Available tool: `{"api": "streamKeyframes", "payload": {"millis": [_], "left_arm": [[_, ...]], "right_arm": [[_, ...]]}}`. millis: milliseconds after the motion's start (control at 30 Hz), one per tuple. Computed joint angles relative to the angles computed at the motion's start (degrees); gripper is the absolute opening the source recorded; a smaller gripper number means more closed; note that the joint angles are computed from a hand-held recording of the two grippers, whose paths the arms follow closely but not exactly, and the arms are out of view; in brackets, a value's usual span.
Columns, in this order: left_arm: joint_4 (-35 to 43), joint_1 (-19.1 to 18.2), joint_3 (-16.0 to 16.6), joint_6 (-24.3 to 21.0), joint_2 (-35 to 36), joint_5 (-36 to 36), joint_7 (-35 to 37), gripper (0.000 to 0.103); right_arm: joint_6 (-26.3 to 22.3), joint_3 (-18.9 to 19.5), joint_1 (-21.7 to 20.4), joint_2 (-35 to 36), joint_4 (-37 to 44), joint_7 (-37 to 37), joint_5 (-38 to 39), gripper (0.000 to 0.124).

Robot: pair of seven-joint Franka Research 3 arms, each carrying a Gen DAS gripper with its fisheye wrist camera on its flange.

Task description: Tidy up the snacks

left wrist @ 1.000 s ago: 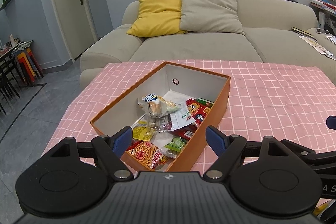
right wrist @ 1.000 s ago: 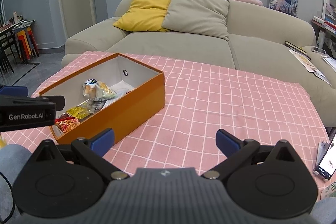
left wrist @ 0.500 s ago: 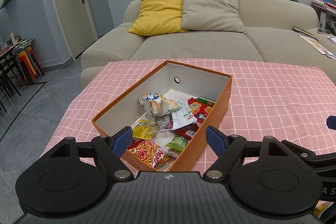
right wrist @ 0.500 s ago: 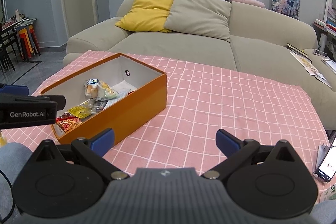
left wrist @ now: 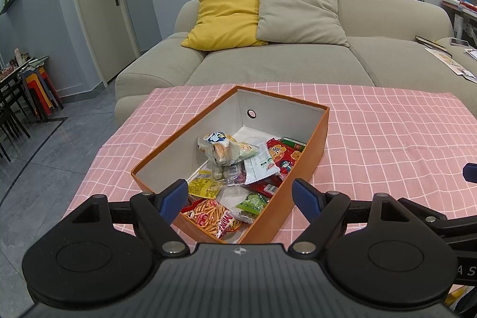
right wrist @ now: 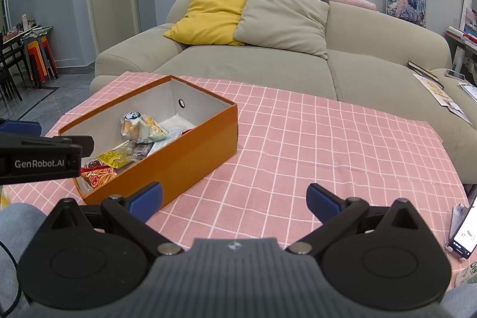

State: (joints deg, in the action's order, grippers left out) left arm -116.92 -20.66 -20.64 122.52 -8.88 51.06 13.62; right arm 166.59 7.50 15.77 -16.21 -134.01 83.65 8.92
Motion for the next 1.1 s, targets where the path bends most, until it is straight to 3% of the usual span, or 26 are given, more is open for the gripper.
{"api": "streamKeyframes", "payload": {"millis": [1100], "left_arm": [[-0.4, 0.4, 0.0, 0.1, -0.8, -0.6, 0.5, 0.093]], "right_arm": [[-0.5, -0.4, 0.2, -0.1, 0.3, -0.9, 0.6, 0.099]]}}
